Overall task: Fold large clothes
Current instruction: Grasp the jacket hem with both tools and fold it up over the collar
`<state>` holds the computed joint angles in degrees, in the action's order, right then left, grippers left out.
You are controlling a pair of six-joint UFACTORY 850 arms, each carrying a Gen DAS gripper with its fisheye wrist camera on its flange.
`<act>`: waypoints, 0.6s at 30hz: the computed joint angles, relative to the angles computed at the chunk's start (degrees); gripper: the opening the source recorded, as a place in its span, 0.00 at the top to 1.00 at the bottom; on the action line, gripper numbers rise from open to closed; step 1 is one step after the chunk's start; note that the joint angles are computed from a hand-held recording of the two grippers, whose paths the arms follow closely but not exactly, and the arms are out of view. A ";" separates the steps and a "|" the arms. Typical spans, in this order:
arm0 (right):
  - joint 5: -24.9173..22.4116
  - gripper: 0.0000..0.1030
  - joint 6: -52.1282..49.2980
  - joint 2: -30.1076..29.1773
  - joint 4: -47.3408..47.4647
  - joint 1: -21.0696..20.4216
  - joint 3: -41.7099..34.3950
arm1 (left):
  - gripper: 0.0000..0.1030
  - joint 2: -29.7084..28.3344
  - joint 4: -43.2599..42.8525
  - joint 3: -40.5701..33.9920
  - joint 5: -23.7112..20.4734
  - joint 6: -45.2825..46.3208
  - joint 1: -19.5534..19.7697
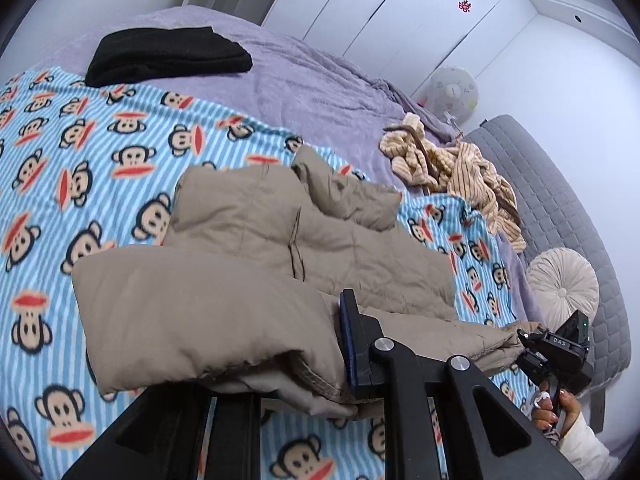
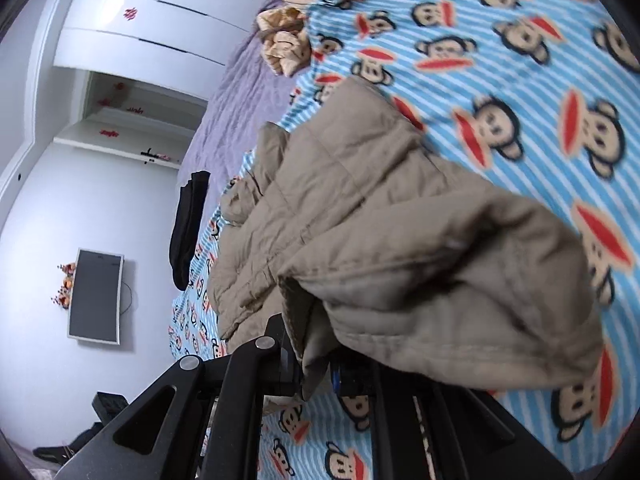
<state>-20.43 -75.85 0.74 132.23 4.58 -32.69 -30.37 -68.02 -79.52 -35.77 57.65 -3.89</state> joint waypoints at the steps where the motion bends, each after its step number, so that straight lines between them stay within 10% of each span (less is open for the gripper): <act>1: -0.18 0.89 0.46 -1.49 -2.81 -0.92 -2.22 | 0.81 -1.70 0.72 -2.68 1.39 -1.92 -0.68; 9: -0.12 0.89 12.72 -18.37 -28.53 -5.64 -24.26 | 0.81 -14.37 28.81 -21.09 13.30 -31.07 -6.75; 18: 1.45 0.89 34.75 -33.07 -55.51 -5.46 -39.97 | 0.81 -31.14 49.88 -41.17 6.83 -51.86 -8.29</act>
<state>-18.98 -41.10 -32.34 76.72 -0.88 -72.66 -61.51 -18.14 -120.69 -28.94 5.79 -12.18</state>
